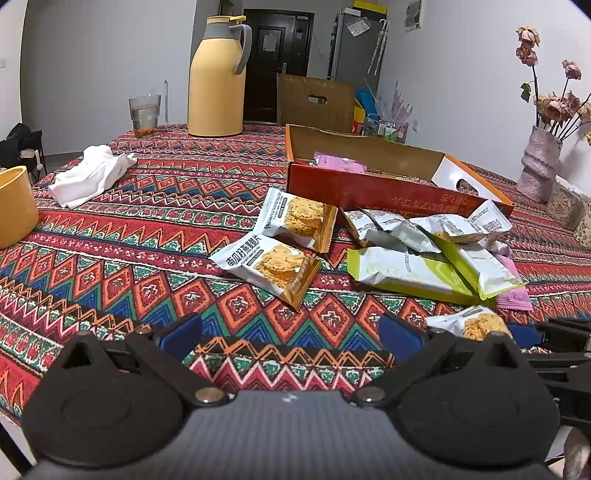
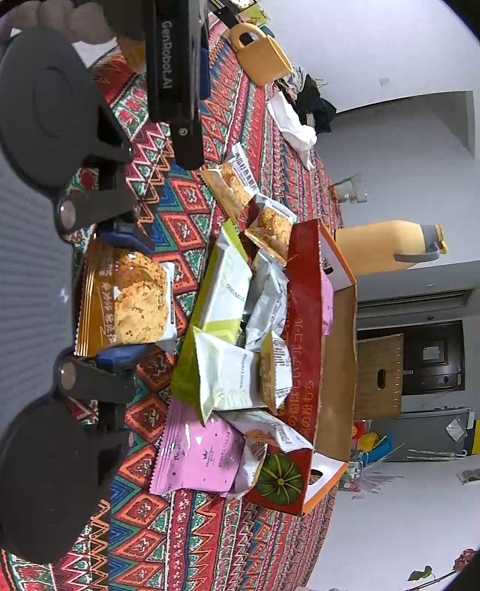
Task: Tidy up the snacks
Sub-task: 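Grasp a white cookie packet with the left tool while the right tool holds its packet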
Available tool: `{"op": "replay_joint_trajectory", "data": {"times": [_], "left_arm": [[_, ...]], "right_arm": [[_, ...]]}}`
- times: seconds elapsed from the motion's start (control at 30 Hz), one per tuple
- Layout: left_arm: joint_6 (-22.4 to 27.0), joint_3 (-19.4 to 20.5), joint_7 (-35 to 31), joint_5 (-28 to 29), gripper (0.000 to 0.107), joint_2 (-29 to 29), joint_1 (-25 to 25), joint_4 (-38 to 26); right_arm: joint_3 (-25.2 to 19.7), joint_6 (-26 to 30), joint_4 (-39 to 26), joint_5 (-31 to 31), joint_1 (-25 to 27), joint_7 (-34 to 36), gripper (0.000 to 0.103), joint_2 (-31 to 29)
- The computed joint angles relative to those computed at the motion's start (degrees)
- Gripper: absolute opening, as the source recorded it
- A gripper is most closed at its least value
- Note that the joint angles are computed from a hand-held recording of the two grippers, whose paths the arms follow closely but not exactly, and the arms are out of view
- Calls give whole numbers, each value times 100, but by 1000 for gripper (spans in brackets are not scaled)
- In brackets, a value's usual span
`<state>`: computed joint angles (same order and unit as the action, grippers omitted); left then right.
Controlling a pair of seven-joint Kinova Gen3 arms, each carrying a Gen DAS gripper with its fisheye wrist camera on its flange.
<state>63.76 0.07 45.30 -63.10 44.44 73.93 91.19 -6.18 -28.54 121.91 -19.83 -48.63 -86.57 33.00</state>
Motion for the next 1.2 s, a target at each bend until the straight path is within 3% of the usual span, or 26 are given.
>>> {"op": "replay_joint_trajectory", "data": {"times": [0.4, 0.83, 1.2], "left_arm": [[68, -6, 12, 41, 103, 7, -15, -7], [153, 6, -185, 85, 103, -44, -172, -19], [-92, 6, -1377, 191, 103, -102, -650, -140]], "right_arm": [[-349, -847, 394, 478, 313, -180, 49, -49], [-264, -1537, 867, 14, 275, -200, 48, -178], [-273, -2196, 1200, -329, 379, -407, 48, -154]]}}
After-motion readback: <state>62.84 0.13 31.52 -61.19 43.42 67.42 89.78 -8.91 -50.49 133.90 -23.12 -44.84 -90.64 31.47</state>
